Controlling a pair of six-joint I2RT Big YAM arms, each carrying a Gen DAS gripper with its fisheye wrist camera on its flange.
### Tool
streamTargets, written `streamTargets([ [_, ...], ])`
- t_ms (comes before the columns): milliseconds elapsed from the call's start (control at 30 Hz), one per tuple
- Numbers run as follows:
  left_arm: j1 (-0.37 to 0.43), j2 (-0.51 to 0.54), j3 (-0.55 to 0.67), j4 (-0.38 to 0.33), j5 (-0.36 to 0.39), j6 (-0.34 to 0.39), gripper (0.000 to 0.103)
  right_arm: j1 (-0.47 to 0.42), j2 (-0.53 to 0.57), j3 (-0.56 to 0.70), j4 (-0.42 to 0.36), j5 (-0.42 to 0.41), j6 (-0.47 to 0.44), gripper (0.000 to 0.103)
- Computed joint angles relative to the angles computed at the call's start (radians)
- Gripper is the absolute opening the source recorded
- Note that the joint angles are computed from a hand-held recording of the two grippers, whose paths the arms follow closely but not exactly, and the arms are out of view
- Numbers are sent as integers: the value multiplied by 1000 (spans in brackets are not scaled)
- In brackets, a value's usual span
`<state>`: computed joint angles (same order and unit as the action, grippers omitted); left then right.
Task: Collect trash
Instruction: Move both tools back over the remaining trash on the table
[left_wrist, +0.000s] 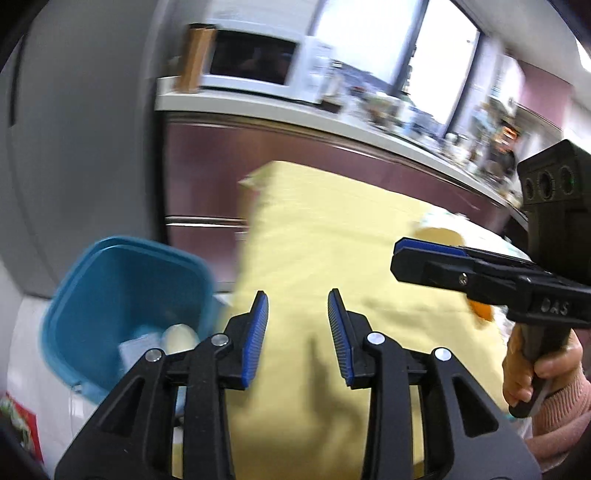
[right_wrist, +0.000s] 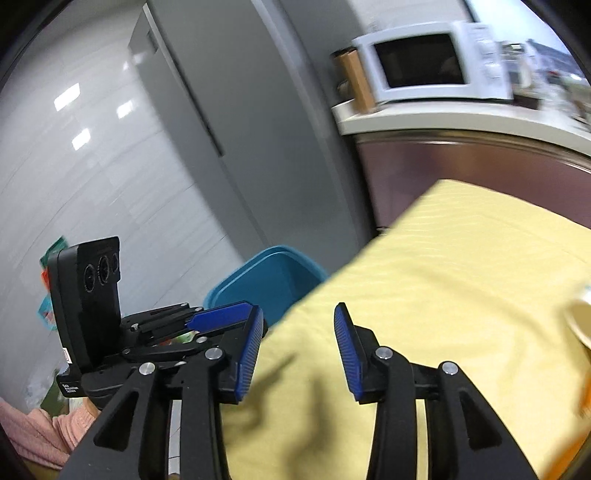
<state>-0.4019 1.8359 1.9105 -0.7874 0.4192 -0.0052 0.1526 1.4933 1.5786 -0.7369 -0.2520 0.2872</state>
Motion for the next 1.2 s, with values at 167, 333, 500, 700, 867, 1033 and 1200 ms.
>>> streamTargets([
  [167,-82,9,10,-20,50,43,34,-75,-167,-173,19,86,51,38],
  [333,-164,42,54,-74,87,86,34,-155,-333,-318,-31,210,100,41],
  [500,-240,105,143,-147,123,117,38,-231,-461,-420,-105,292,140,49],
  [700,-300,212,306,-253,119,127,44,-287,-563,-509,-181,337,178,52],
  [867,-331,299,448,-344,83,127,44,-301,-615,-555,-211,328,187,56],
  [1033,-355,383,596,-438,60,129,44,-300,-624,-570,-209,304,180,56],
  [1200,-363,445,702,-521,54,127,37,-296,-614,-580,-196,286,178,55],
])
